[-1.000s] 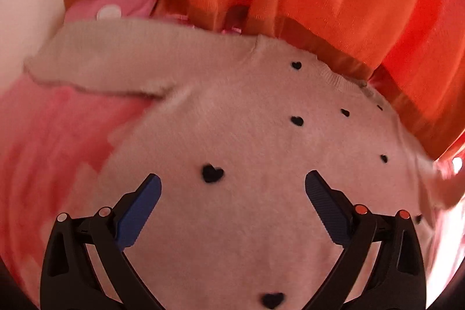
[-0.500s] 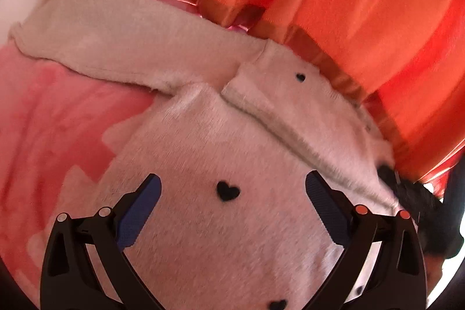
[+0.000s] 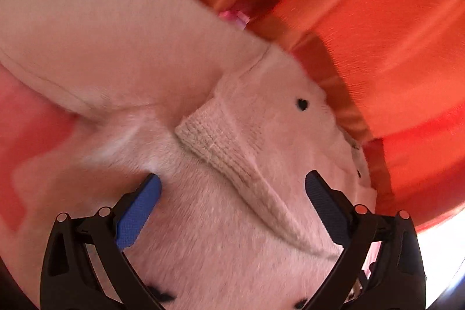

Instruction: Fold small clothes

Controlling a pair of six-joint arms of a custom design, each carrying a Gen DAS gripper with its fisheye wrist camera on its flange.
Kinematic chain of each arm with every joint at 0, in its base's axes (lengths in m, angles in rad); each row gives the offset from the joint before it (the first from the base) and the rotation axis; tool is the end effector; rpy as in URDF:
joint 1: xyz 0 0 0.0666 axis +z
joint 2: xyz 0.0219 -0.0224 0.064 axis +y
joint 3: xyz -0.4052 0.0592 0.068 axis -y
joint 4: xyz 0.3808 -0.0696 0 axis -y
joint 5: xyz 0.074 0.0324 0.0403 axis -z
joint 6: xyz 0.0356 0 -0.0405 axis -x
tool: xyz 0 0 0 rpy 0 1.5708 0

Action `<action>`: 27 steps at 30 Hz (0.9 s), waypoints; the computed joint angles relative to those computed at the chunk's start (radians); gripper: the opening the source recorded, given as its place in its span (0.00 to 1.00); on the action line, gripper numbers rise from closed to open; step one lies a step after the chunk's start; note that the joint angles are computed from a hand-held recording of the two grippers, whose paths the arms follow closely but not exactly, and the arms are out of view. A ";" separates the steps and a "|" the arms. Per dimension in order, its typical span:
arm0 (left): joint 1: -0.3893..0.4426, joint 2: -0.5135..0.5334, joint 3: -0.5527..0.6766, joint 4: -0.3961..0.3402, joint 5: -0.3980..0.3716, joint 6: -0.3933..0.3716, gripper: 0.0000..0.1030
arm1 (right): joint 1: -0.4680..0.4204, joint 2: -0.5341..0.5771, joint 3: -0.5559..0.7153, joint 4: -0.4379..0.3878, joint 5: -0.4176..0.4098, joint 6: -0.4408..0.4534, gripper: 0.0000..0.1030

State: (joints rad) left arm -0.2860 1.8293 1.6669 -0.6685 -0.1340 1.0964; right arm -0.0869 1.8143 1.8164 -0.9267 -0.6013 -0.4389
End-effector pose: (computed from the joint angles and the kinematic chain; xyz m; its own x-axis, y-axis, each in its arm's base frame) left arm 0.6158 -0.1765 0.3625 -0.4955 -0.7732 -0.3958 -0.5421 0.6313 -0.5547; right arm 0.6278 -0.0349 0.4256 -0.8338 0.4244 -0.3532 0.0956 0.7409 0.6647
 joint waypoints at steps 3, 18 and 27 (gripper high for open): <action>-0.010 0.042 0.083 -0.071 -0.072 -0.077 0.26 | 0.005 0.037 0.028 0.016 0.017 -0.010 0.11; -0.020 0.004 -0.055 0.117 -0.018 -0.122 0.08 | 0.010 0.003 0.039 0.110 0.150 0.049 0.06; -0.005 -0.167 -0.216 0.176 -0.094 -0.132 0.51 | 0.040 -0.060 0.010 0.001 0.300 0.024 0.19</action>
State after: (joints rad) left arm -0.2914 1.6626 1.4513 -0.4930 -0.2275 0.9640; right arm -0.0468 1.7542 1.8262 -0.9253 -0.3010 -0.4153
